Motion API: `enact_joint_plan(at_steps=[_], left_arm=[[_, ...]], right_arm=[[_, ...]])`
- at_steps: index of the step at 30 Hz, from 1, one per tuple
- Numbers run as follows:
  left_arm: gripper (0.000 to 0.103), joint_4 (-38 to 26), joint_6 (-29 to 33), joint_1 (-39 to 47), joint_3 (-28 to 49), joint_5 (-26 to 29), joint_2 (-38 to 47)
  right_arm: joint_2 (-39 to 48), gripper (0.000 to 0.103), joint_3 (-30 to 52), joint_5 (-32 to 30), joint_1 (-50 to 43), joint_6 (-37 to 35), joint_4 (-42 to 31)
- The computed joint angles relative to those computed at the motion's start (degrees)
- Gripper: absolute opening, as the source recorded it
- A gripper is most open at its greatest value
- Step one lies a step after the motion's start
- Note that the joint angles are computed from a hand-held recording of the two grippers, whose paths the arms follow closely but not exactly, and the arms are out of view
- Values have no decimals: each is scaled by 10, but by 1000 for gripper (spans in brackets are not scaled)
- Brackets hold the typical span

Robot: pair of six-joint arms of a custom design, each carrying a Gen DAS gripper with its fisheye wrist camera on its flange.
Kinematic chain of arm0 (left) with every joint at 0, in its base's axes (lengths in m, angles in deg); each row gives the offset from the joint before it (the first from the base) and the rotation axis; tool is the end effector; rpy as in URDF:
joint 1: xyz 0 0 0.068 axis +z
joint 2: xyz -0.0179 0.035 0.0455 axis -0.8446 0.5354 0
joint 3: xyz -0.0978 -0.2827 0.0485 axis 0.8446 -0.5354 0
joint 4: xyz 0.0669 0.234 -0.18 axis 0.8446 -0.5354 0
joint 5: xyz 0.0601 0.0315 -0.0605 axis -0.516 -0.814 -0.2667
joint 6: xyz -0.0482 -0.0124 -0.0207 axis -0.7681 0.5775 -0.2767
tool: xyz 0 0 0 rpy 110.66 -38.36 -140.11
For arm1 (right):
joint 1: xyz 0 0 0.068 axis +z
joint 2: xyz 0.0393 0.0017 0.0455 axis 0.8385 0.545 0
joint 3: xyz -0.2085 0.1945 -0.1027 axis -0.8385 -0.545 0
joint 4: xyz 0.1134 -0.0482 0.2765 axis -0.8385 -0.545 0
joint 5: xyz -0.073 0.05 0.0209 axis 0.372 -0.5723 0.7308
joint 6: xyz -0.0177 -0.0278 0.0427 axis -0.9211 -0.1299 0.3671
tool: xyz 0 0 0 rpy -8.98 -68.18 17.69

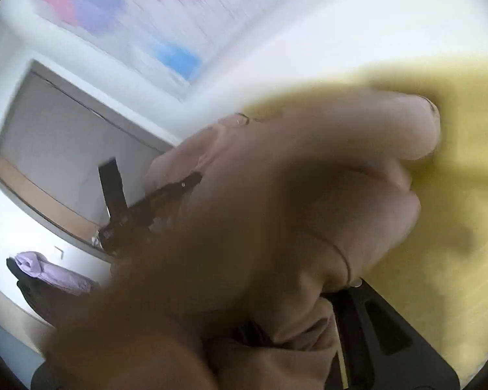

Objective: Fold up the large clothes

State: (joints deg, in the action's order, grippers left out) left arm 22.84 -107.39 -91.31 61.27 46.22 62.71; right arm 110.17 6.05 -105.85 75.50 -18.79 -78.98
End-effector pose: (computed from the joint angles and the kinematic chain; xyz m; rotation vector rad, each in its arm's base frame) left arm 0.1936 -0.1096 0.1241 -0.5435 2.3030 -0.1097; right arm 0.3043 0.1299 0.1717 -0.3379 2.4013 1.3429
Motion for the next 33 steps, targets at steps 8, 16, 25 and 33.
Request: enact_joint_plan(at_steps=[8, 16, 25, 33], left_arm=[[38, 77, 47, 22, -40, 29, 11], [54, 85, 46, 31, -24, 44, 51], [84, -191, -132, -146, -16, -158, -69], [89, -375, -289, -390, 51, -300, -58]], right_arm=[[-43, 79, -43, -11, -73, -84, -73], [-53, 37, -45, 8, -101, -91, -141], [-269, 70, -103, 170, -41, -67, -175], [-358, 70, -87, 305, 89, -119, -190]])
